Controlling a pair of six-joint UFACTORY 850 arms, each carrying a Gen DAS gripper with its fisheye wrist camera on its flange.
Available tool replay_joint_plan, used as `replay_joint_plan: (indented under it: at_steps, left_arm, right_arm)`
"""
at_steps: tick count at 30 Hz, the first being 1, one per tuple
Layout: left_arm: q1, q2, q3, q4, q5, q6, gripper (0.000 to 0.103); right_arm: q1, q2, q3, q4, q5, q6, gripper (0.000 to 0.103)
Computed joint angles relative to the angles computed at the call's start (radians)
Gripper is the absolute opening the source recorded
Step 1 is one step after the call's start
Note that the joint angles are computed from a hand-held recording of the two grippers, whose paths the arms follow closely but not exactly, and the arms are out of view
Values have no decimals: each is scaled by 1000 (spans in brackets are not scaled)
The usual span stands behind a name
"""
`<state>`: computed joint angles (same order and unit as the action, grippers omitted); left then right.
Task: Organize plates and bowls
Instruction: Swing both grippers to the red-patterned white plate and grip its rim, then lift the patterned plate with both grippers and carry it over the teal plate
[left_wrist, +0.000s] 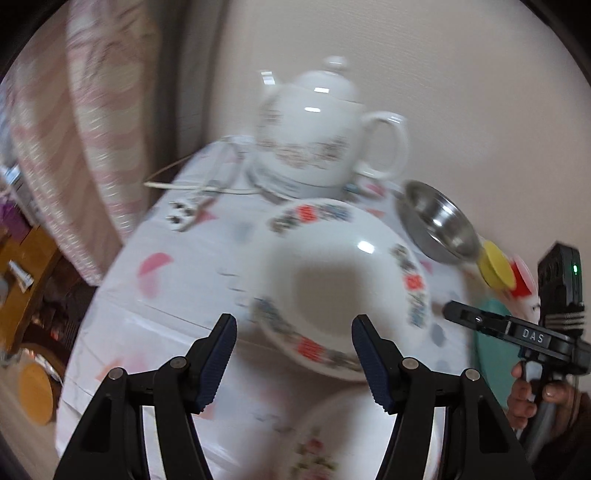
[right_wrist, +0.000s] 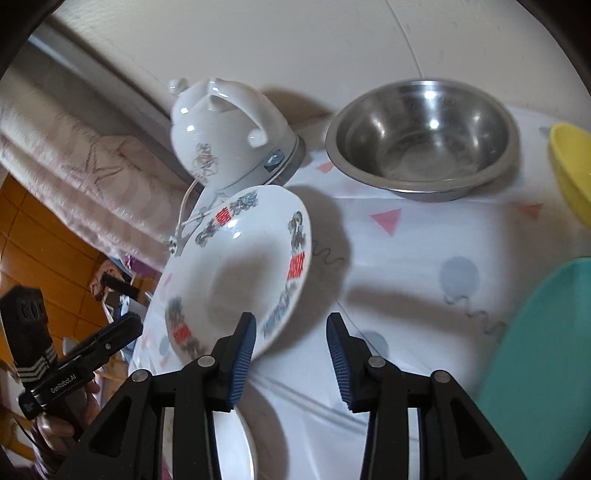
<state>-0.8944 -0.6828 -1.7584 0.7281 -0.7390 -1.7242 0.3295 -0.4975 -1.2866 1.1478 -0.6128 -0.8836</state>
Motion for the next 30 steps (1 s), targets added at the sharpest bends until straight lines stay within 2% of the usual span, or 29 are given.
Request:
replay_joint_plan:
  at_steps: [2, 3, 5, 13, 16, 17, 21, 25, 30]
  left_arm:
    - [25, 27, 54, -5, 39, -15, 60]
    - [32, 36, 70, -4, 42, -14, 55]
    - [52, 52, 104, -5, 83, -8, 52]
    - [113, 24, 94, -94, 162, 108, 50]
    - [132, 2, 72, -135, 185, 187, 43]
    - [138, -2, 70, -157, 201, 213, 35]
    - [153, -37, 31, -230, 232, 322, 27]
    - [162, -74, -9, -310, 243, 412, 26]
    - [161, -78, -8, -308, 255, 406, 26]
  right_arm:
    - [7, -22, -22, -6, 6, 36, 33]
    - [12, -35, -35, -15, 14, 55, 32]
    - [13, -61, -66, -40, 19, 93, 31]
    - [33, -113, -126, -96, 29, 185, 21]
    - [40, -117, -131, -107, 30, 192, 17]
    - [46, -123, -139, -117, 35, 205, 17]
    - [46, -131, -146, -114, 32, 218, 17]
    - [46, -149, -163, -120, 11, 240, 17]
    - [49, -149, -165, -131, 18, 249, 18]
